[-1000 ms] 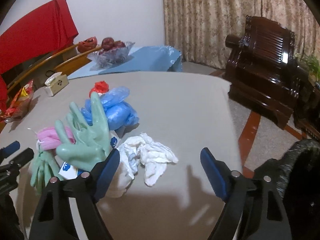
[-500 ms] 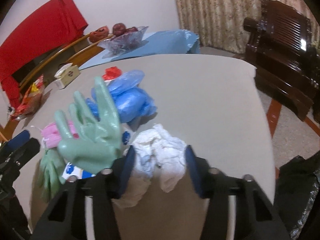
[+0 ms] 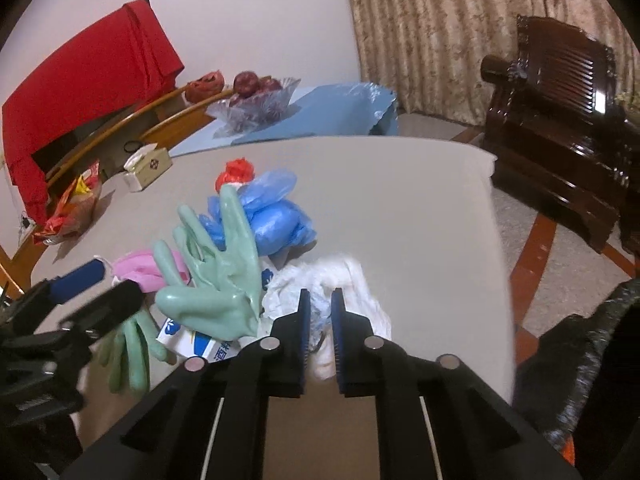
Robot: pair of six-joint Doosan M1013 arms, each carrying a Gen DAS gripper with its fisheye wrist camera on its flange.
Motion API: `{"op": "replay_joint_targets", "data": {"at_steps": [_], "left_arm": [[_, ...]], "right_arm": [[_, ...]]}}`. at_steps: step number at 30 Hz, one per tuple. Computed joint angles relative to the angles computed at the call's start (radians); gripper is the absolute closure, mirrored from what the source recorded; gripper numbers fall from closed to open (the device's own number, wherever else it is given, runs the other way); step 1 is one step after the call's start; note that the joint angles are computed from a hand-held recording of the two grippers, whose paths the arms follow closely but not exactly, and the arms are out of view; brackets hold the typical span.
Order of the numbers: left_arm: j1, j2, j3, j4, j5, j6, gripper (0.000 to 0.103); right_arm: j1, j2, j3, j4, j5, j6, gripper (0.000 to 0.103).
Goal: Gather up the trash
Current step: 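Grasp the white tissue with the right gripper while the left gripper grasps the green glove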
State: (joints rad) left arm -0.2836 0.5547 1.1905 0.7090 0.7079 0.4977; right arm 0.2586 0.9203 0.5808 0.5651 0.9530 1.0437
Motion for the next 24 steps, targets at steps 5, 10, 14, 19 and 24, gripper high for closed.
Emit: {"op": "replay_joint_targets", "data": {"at_steps": [5,10,14,19,24], "left_arm": [[0.003,0.034,-0.046,-0.058,0.006,0.053,0.022],[0.022,0.061,-0.082,-0.172,-0.028,0.130,0.049],[0.034,0.072,-0.094,-0.269,-0.062,0.212,0.072],[0.037,0.065,-0.076,-0.297,-0.100,0.225,0.086],[0.038,0.045,-0.043,-0.290,-0.122,0.207,0.088]], "right_arm": [[-0.007,-0.014,0.015,-0.009,-0.030,0.006,0.096],[-0.007,0.010,-0.024,-0.032,0.008,0.029,0.095],[-0.005,0.015,-0.026,-0.044,0.010,0.035,0.091],[-0.008,0.021,-0.030,-0.038,0.013,0.042,0.059],[-0.001,0.064,-0.101,-0.054,0.069,0.068,0.046]]}}
